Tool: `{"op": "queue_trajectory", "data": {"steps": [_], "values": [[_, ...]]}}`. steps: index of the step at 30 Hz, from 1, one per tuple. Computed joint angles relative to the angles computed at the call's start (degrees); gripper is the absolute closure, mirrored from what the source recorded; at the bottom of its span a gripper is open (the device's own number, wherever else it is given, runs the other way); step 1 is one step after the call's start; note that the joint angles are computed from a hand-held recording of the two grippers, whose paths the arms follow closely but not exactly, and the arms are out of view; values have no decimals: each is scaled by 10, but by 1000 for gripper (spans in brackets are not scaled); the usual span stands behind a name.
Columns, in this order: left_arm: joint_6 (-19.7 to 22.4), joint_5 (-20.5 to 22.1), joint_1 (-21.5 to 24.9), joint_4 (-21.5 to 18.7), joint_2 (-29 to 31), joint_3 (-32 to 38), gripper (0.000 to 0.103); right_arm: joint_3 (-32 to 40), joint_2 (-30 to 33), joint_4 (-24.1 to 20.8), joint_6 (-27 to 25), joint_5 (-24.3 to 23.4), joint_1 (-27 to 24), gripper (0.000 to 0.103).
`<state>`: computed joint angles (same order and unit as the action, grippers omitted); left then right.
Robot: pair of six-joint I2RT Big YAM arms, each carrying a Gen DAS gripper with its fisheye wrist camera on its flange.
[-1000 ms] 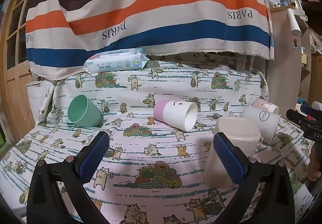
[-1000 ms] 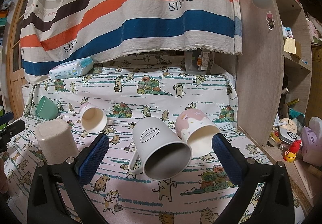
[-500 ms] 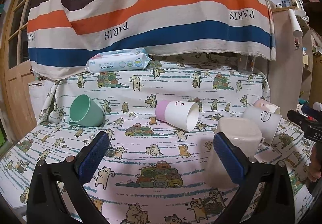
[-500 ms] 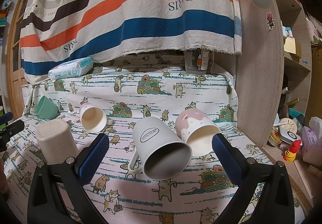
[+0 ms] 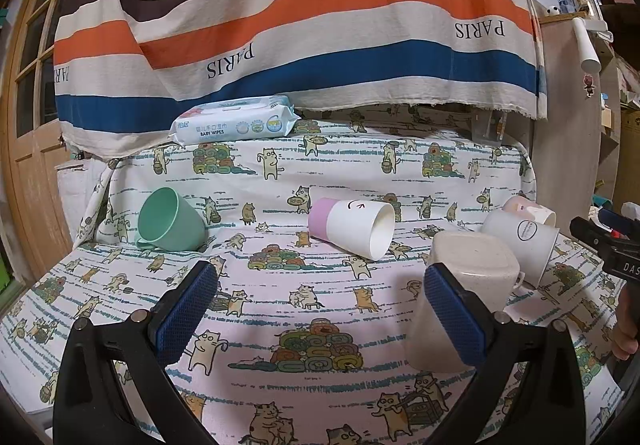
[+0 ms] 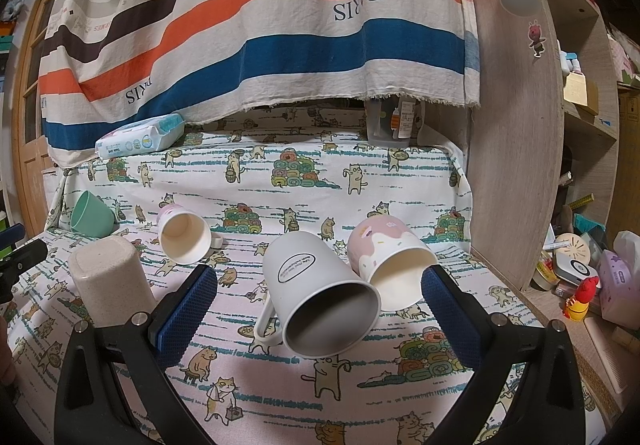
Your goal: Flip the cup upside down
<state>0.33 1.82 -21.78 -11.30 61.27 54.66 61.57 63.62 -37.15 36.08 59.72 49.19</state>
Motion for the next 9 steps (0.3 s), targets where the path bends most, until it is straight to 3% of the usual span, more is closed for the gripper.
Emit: {"op": "queue_trajectory", "data": {"steps": [9], "values": [[0,-2,-2,-4,-2,-1,0,-1,-1,-2,3,1,0,0]]}}
